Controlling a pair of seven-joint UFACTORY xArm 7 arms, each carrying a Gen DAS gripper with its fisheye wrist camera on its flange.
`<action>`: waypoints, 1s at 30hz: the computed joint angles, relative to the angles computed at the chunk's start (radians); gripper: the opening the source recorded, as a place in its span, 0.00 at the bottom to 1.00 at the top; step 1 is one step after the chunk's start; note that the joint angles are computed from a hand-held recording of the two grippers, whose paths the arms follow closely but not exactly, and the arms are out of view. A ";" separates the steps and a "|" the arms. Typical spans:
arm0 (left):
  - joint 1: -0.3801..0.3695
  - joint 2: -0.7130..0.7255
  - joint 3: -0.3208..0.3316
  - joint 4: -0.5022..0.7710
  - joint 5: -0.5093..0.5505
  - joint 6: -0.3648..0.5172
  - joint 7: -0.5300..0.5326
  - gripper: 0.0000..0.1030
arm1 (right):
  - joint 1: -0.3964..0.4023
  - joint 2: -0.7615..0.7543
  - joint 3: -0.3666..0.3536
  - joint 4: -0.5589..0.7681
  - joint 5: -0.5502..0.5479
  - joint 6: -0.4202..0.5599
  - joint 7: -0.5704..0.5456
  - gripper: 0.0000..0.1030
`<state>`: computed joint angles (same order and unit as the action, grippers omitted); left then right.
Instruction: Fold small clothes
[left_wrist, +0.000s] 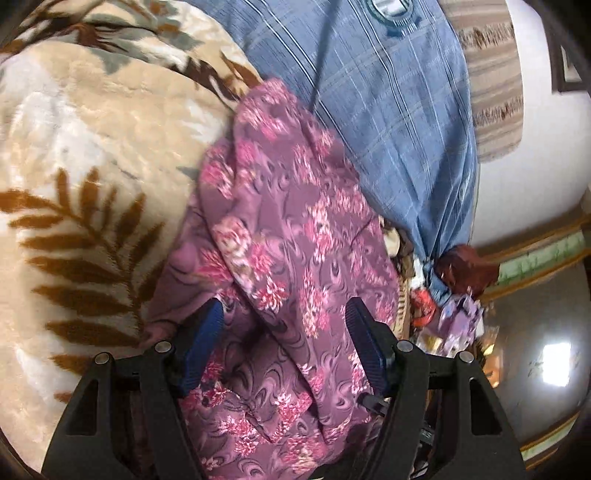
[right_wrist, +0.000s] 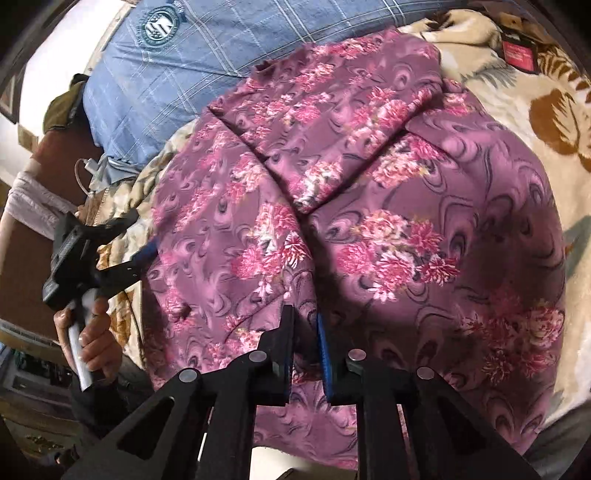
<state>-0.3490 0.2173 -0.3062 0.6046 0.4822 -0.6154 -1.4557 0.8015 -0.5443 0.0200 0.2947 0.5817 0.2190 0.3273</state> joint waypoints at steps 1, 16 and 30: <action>0.000 -0.015 0.005 -0.016 -0.018 -0.018 0.004 0.66 | -0.046 -0.034 0.038 0.008 -0.037 0.026 0.032 0.29; 0.350 0.154 -0.143 0.186 0.339 0.186 -0.369 0.27 | 0.099 0.852 -0.331 1.150 0.353 0.477 -0.558 0.62; 0.147 0.048 0.000 -0.002 -0.079 -0.048 -0.167 0.02 | -0.097 1.425 -0.212 1.878 0.116 0.666 -0.244 0.03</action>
<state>-0.2019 0.2655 -0.3059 0.6031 0.4029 -0.6634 -1.6227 0.7047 0.8806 -0.1916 2.1724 0.6981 0.8849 0.0833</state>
